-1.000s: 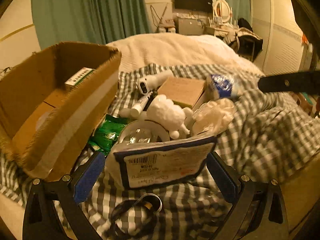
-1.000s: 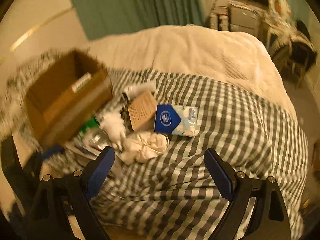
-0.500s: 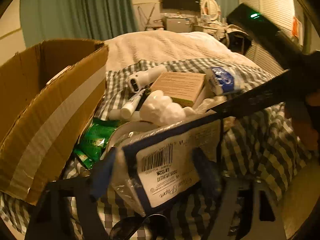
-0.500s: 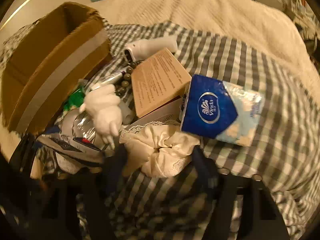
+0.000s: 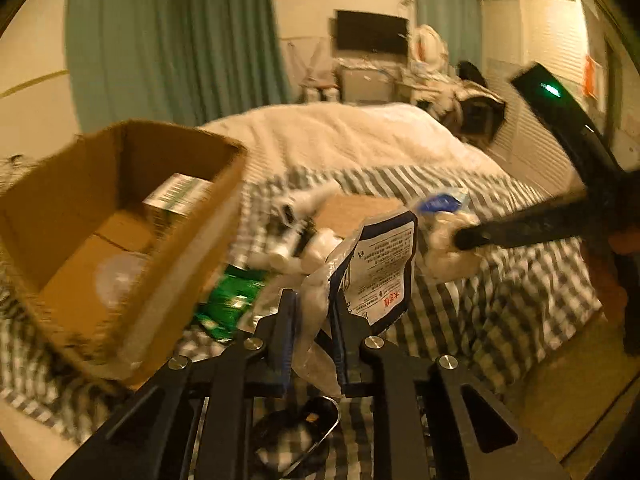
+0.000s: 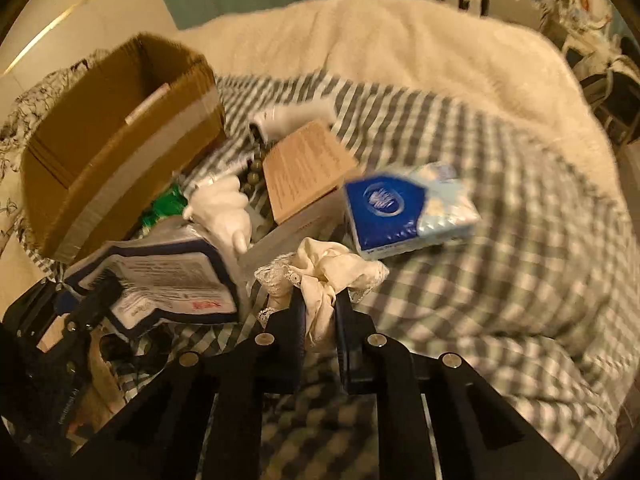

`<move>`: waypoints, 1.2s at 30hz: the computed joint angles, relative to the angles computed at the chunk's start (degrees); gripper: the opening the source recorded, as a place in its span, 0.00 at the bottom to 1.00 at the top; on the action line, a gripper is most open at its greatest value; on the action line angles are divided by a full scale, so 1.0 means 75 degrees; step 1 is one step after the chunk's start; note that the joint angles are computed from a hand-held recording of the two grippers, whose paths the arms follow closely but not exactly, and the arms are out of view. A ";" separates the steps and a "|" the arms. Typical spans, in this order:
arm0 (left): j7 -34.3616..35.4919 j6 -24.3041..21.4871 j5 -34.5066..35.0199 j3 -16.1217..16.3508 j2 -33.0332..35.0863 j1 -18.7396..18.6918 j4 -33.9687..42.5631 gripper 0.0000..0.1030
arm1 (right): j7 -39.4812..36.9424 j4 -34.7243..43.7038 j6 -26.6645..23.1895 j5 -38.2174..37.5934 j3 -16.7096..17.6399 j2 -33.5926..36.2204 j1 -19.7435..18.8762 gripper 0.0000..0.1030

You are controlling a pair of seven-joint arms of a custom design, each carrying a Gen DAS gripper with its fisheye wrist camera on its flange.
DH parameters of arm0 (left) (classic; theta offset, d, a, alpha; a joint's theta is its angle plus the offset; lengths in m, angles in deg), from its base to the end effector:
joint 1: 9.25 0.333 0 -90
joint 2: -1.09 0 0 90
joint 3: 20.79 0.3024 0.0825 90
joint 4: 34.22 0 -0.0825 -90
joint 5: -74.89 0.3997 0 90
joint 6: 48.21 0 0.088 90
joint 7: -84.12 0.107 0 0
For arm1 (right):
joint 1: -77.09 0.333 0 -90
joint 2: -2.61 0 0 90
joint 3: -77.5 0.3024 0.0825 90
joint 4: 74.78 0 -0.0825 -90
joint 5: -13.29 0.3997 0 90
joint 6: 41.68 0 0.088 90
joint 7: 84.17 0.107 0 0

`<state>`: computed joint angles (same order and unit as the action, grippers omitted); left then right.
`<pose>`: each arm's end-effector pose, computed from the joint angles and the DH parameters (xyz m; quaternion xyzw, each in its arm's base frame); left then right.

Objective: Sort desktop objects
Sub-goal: 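Grasp the white-labeled packet with the left tool while the right tool grasps the white lace cloth, then carry the packet and lace cloth into the cardboard box and release both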

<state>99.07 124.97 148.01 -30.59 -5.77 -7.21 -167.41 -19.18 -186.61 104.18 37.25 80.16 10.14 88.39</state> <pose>0.5092 -0.1426 0.4187 -0.6182 0.6521 -0.2934 0.3263 0.6188 0.1476 0.4405 -0.7980 0.5375 -0.0739 0.2625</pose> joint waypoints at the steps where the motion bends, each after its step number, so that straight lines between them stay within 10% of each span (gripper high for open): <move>1: -0.0157 -0.0141 0.0090 -0.0034 -0.0179 0.0004 -0.0038 0.16 | -0.0013 -0.0078 0.0032 0.0062 0.0005 -0.0134 -0.0006 0.12; 15: 0.0308 -0.0636 -0.0719 -0.0228 -0.1921 0.1164 0.0254 0.16 | -0.1466 0.0705 0.0394 0.1810 0.0342 -0.1023 0.0802 0.12; 27: -0.0385 -0.1011 -0.1284 0.0359 -0.0288 0.1700 0.0655 0.17 | -0.0304 0.4342 -0.0965 0.1816 0.0883 0.2408 0.1064 0.17; 29: -0.0621 -0.1003 -0.0910 0.0436 -0.0157 0.1666 0.0796 0.26 | -0.0016 0.4804 -0.0966 0.1416 0.0860 0.2827 0.1168 0.20; 32: -0.0884 -0.1383 -0.0508 0.0461 -0.0112 0.1514 0.0904 0.82 | 0.0144 0.5067 -0.0791 0.1117 0.0852 0.2985 0.1140 0.63; 36: -0.1415 -0.2256 -0.0062 0.0305 -0.0499 0.1223 0.0777 1.00 | 0.0203 0.4649 -0.0104 0.1004 0.0853 0.2575 0.0997 0.69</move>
<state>88.46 108.05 147.54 -28.31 -9.51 1.96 -161.58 -17.65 -151.74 103.40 44.78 86.56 29.45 95.87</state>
